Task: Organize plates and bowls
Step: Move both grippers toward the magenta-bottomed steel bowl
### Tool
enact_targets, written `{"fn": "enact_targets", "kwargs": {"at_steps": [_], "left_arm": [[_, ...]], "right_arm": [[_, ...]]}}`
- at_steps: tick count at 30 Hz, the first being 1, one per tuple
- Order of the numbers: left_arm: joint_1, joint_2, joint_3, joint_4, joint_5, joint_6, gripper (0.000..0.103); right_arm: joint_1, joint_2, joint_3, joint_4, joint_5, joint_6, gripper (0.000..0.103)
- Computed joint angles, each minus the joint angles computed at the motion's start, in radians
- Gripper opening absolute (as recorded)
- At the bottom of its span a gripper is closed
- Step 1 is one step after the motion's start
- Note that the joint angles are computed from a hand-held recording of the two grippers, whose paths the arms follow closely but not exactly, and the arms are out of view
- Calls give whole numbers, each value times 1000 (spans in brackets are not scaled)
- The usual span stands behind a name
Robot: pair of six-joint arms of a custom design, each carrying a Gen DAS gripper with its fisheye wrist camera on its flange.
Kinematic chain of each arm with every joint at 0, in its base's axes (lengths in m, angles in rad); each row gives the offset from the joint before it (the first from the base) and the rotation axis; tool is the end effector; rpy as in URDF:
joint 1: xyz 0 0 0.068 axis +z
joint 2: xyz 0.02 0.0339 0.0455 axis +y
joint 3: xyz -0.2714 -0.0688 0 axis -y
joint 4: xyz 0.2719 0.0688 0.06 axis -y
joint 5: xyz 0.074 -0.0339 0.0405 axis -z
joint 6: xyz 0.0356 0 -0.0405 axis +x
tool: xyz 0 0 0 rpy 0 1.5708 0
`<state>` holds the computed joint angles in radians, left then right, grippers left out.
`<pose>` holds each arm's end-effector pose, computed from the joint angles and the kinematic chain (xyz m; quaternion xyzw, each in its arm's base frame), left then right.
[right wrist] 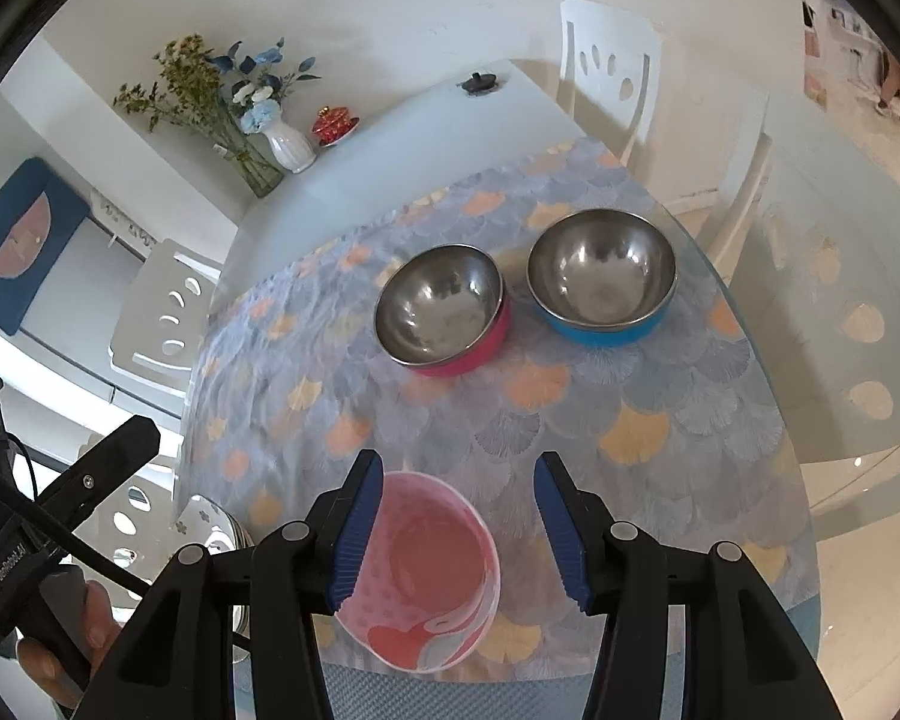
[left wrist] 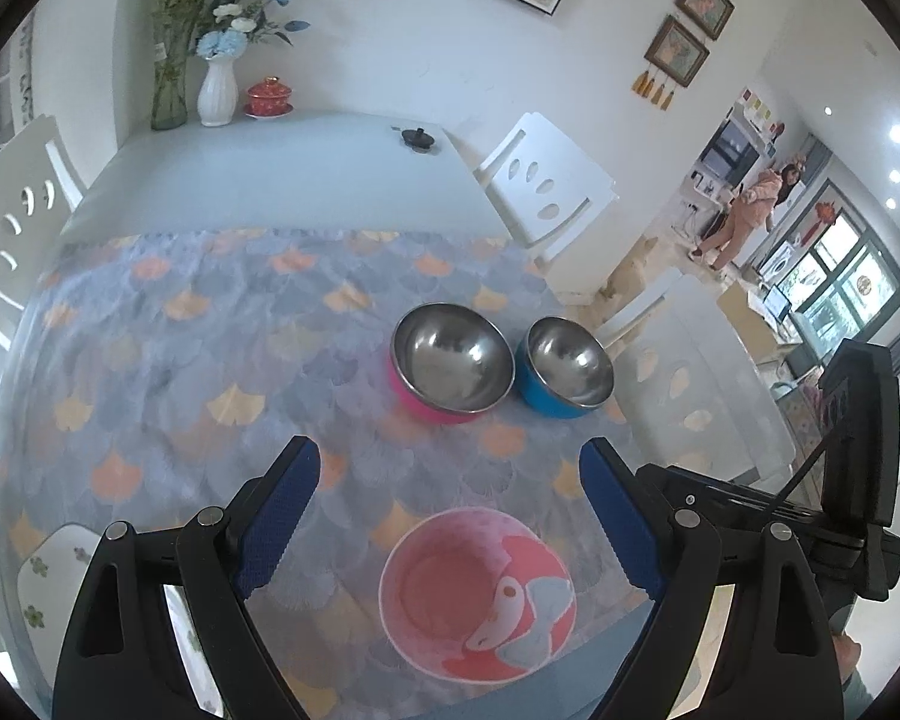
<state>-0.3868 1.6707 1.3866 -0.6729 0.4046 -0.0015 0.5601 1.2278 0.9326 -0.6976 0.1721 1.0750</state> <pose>0.3525 -0.1587 0.2777 0.2384 0.9049 -0.2450 0.2534 0.2285 0.1361 0.2560 0.2668 0.9173 0.1508 0.2543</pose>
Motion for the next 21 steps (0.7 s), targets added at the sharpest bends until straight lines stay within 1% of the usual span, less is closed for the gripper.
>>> {"fn": "enact_targets", "kwargs": {"at_steps": [6, 8, 10, 15, 16, 17, 18, 20, 21], "left_arm": [[-30, 113, 90, -9, -38, 11, 88], [-37, 165, 124, 3, -50, 18, 87], [-40, 233, 180, -11, -55, 27, 86], [-34, 453, 379, -84, -25, 24, 69], [-34, 496, 421, -101, -22, 21, 62], [-34, 540, 466, -119, -22, 17, 57], [-34, 575, 502, -132, -22, 13, 55], [-34, 658, 594, -172, -9, 8, 47], [-35, 690, 630, -188, -4, 5, 47]], "right_arm": [[-112, 30, -47, 85, -103, -23, 51], [-151, 60, -51, 117, -140, -38, 51], [-183, 99, -49, 147, -168, -49, 51], [-258, 242, -16, 233, -258, -87, 51], [-270, 283, -3, 254, -276, -95, 51], [-275, 309, 4, 268, -284, -99, 51], [-284, 341, 17, 280, -297, -106, 51], [-297, 409, 46, 304, -322, -117, 51], [-305, 437, 58, 313, -332, -122, 51]]}}
